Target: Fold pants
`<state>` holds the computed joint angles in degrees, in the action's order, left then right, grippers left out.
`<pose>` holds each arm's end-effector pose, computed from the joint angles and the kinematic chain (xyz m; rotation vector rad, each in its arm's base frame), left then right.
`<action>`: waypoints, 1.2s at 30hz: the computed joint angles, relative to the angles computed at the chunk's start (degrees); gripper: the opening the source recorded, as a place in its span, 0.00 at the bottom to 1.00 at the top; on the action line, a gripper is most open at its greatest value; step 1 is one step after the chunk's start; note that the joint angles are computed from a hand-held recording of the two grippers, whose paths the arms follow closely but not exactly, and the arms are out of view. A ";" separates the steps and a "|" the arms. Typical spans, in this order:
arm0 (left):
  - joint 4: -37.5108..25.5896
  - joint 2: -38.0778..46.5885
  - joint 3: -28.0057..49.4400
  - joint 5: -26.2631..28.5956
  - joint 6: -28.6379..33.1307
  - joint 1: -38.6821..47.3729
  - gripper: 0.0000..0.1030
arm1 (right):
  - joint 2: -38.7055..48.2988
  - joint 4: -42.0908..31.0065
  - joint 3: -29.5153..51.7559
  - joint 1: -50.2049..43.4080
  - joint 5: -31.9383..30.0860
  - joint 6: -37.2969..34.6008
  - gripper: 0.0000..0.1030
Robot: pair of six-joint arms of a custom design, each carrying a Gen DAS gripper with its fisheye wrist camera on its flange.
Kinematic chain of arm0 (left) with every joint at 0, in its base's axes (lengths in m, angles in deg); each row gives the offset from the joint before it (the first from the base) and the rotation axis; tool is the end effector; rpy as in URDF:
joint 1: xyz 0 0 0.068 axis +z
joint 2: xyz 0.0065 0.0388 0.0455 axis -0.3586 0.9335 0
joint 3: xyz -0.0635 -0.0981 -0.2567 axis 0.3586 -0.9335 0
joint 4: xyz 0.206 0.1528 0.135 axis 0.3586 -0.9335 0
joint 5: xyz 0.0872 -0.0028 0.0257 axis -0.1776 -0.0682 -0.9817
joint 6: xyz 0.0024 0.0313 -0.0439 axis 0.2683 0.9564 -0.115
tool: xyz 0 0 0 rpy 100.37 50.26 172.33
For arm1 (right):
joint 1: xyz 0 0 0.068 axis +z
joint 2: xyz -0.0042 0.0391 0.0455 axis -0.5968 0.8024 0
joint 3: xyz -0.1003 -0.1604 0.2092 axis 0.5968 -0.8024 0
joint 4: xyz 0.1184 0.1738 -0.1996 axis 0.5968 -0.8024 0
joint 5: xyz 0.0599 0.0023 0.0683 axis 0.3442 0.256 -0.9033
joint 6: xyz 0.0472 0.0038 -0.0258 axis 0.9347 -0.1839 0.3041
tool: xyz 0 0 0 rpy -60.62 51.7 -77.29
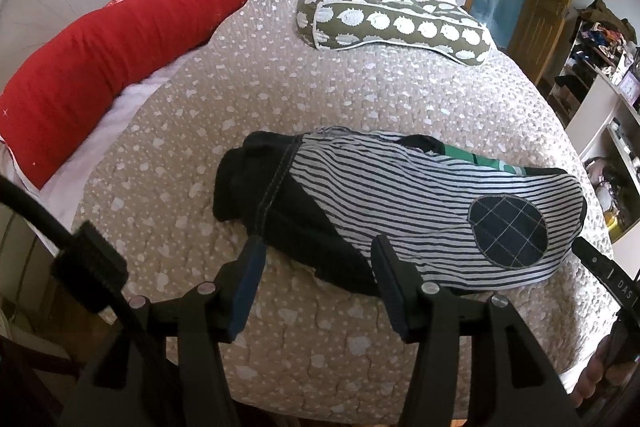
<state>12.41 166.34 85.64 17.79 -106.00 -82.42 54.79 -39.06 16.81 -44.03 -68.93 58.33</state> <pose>0.1344 -0.2041 0.0618 -0.3811 2.4781 0.0710 0.1894 -0.0100 0.0150 0.0886 2.4270 0.5008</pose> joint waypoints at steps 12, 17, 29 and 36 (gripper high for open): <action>3.42 1.46 -0.92 2.28 0.82 1.68 0.52 | 3.45 1.02 1.43 0.80 0.57 0.27 0.64; 6.41 0.35 -3.42 3.54 0.68 3.21 0.52 | 4.16 1.55 1.38 1.77 0.79 0.07 0.64; 33.02 -4.10 -17.34 16.43 2.72 11.09 0.53 | 5.55 5.83 -0.71 7.51 -1.02 -2.91 0.64; 59.43 4.48 -22.47 29.86 3.99 18.23 0.52 | 6.48 9.20 -1.99 14.82 3.74 -1.95 0.64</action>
